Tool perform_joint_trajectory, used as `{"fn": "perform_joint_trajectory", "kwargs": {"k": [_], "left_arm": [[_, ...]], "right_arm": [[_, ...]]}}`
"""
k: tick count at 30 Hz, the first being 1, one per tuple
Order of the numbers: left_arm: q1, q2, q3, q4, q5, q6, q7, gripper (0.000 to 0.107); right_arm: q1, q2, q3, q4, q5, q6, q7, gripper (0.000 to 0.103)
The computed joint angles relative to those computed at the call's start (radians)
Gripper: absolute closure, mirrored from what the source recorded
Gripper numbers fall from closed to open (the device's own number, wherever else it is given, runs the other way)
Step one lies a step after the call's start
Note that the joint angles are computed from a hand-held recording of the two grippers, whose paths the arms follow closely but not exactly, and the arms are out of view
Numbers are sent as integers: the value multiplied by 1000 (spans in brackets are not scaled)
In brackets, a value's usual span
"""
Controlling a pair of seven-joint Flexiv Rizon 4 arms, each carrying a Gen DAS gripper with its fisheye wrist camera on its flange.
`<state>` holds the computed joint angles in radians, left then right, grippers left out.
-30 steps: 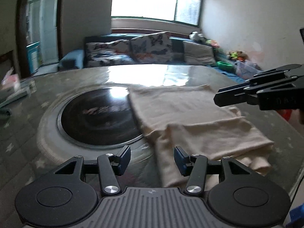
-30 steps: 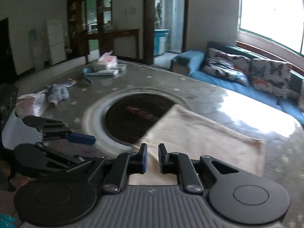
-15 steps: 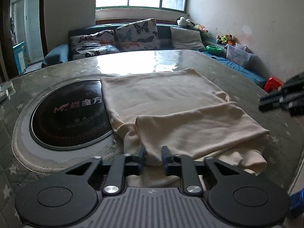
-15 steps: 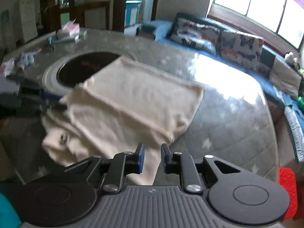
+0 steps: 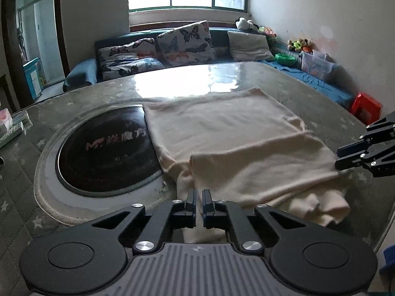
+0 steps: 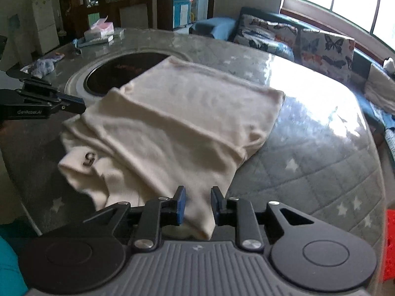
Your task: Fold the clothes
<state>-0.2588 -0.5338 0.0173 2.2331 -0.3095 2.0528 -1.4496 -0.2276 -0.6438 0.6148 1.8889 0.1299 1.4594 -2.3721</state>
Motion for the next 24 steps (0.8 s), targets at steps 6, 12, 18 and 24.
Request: {"fn": "perform_joint_trajectory", "kwargs": {"k": [6, 12, 18, 24], "left_arm": [[74, -29, -64, -71, 77, -18, -12, 99], [104, -96, -86, -164, 98, -68, -40, 94], [180, -104, -142, -160, 149, -83, -83, 93], [145, -82, -98, -129, 161, -42, -94, 74]], "right_arm": [[30, -51, -1, -76, -2, 30, 41, 82], [74, -113, -31, -139, -34, 35, 123, 82], [59, -128, -21, -142, -65, 28, 154, 82], [-3, -110, 59, -99, -89, 20, 115, 77]]}}
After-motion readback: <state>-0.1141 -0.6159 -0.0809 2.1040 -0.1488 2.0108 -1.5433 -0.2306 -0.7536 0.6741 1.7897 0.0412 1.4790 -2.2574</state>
